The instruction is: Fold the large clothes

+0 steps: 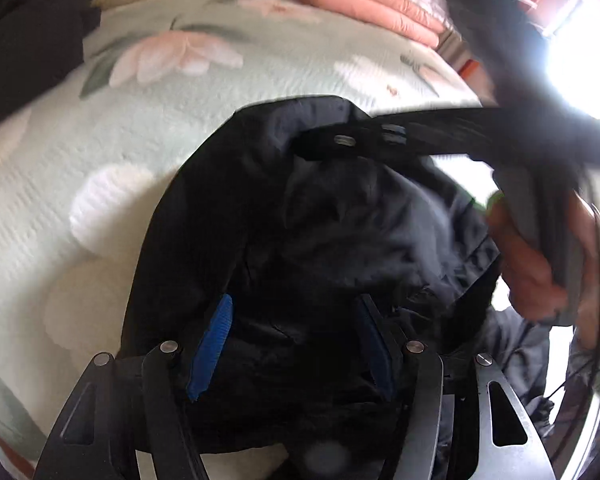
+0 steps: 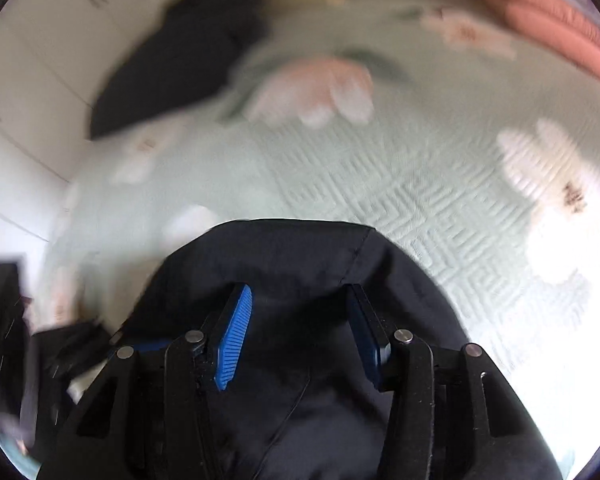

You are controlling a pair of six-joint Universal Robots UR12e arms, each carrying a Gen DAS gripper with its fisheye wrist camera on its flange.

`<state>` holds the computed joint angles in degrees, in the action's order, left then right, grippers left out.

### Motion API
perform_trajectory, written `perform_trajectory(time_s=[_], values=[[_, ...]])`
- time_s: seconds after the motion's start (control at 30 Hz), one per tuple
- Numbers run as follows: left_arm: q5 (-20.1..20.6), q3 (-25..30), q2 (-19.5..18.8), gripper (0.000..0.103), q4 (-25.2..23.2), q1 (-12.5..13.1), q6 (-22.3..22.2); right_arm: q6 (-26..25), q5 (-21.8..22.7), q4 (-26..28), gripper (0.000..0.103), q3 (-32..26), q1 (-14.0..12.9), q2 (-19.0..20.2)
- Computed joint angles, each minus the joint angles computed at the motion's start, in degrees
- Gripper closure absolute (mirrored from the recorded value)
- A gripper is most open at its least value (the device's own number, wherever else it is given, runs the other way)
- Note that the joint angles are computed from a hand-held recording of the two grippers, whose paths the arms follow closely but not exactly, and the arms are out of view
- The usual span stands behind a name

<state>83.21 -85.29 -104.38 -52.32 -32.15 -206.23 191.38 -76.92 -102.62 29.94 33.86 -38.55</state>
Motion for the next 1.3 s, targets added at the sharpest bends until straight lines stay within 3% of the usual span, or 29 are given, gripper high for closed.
perform_trajectory(time_s=[0.17,0.27,0.33,0.5,0.57,0.77,1.0,1.1,1.13,1.2,1.27,1.3], values=[[-1.4,-0.8,0.7,0.038,1.2,0.3,-0.5,-1.8,1.9,2.8,0.054,-3.1,-0.5,1.4],[-3.6,-1.9,2.5,0.038,4.3,1.1,-0.1,-3.4,6.9,-1.5,0.052,4.3,-2.2,-3.5],[-4.2,-2.4,3.6,0.038,6.0,1.6,0.8,-4.8,7.4,-4.7,0.044,10.7,-3.3,-7.6],[-6.4,-2.8,4.1,0.038,5.8,4.7,1.6,-5.5,9.9,-3.9,0.038,18.2,-6.2,-12.1],[-11.2,-3.6,4.0,0.038,4.9,6.5,1.0,-3.9,12.8,-2.7,0.038,20.3,-7.5,-13.1],[-25.0,-6.2,2.7,0.038,5.2,10.0,-1.1,-4.1,27.5,-2.1,0.038,28.1,-10.3,-14.8],[-26.8,-6.9,1.4,0.037,6.3,9.9,-1.2,-9.9,30.7,0.5,0.039,26.3,-9.9,-13.2],[-25.1,-6.2,0.8,0.038,7.0,9.5,-1.6,-12.7,28.0,1.5,0.047,24.7,-9.1,-12.9],[-23.2,-5.8,0.7,0.038,7.3,9.0,-1.7,-13.5,26.6,1.3,0.061,24.4,-8.8,-13.0],[-19.2,-4.9,0.6,0.069,6.8,7.9,-0.7,-14.8,23.2,-0.6,0.068,25.0,-7.8,-13.6],[-16.4,-4.7,1.2,0.084,7.8,6.9,0.9,-16.2,19.7,-3.6,0.081,26.1,-7.0,-15.1],[-14.8,-4.8,1.8,0.088,8.3,6.3,1.6,-16.6,18.2,-4.9,0.082,26.9,-6.7,-16.0]])
